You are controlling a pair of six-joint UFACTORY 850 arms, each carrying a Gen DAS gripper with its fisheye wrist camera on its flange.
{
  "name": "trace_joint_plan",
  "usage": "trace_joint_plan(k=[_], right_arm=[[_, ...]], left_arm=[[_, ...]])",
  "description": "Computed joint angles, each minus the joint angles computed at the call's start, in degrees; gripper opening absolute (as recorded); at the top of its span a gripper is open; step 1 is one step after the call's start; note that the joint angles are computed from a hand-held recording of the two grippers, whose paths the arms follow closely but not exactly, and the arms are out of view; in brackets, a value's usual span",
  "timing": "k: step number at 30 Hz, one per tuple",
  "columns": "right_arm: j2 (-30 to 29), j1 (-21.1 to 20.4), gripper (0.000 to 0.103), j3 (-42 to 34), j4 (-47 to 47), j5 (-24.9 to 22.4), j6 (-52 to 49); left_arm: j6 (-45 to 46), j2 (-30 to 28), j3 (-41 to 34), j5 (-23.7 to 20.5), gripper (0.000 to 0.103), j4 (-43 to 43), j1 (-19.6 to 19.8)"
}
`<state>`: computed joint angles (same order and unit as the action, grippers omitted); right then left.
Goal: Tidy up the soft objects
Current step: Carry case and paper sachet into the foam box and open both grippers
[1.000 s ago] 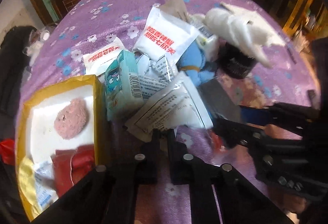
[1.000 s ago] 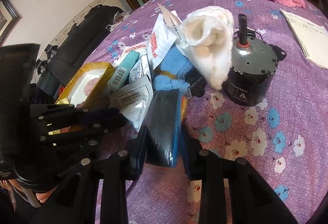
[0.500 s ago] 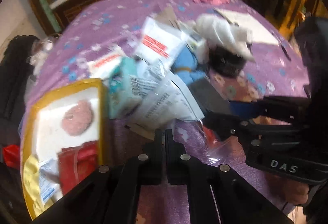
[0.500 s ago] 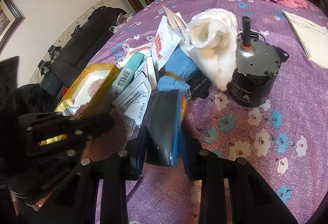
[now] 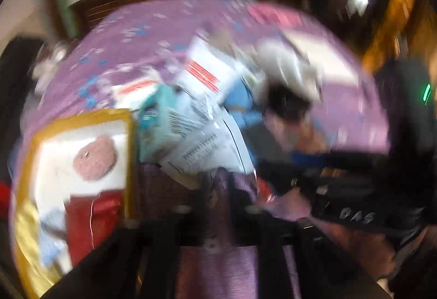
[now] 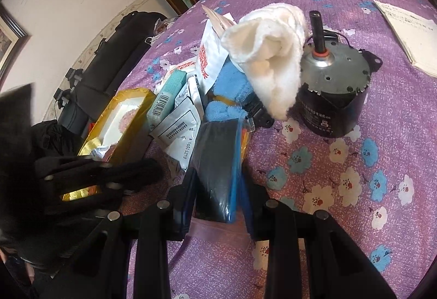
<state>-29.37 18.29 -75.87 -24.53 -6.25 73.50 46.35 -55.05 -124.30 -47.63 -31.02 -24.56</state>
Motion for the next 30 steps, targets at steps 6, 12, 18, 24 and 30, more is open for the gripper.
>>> trace_joint_plan(k=[6, 12, 18, 24, 30], right_arm=[[-0.28, 0.3, 0.03, -0.46, -3.83, -0.66, 3.38], [0.25, 0.17, 0.03, 0.27, -8.91, -0.27, 9.32], [1.22, -0.33, 0.03, 1.8, -15.55, 0.74, 17.32], [0.81, -0.21, 0.03, 1.17, -11.46, -0.06, 12.72], [1.06, 0.32, 0.03, 1.15, -19.38, 0.27, 19.4]], left_arm=[[0.39, 0.46, 1.28, 5.88, 0.069, 4.5, -0.97], [-0.13, -0.52, 0.39, 9.7, 0.067, 20.18, -4.39], [-2.82, -8.35, -11.24, 1.8, 0.029, 24.53, -5.41], [1.29, -4.57, -6.57, 3.65, 0.024, 10.93, -3.18], [7.49, 5.78, 6.82, 2.85, 0.023, -3.04, 0.82]])
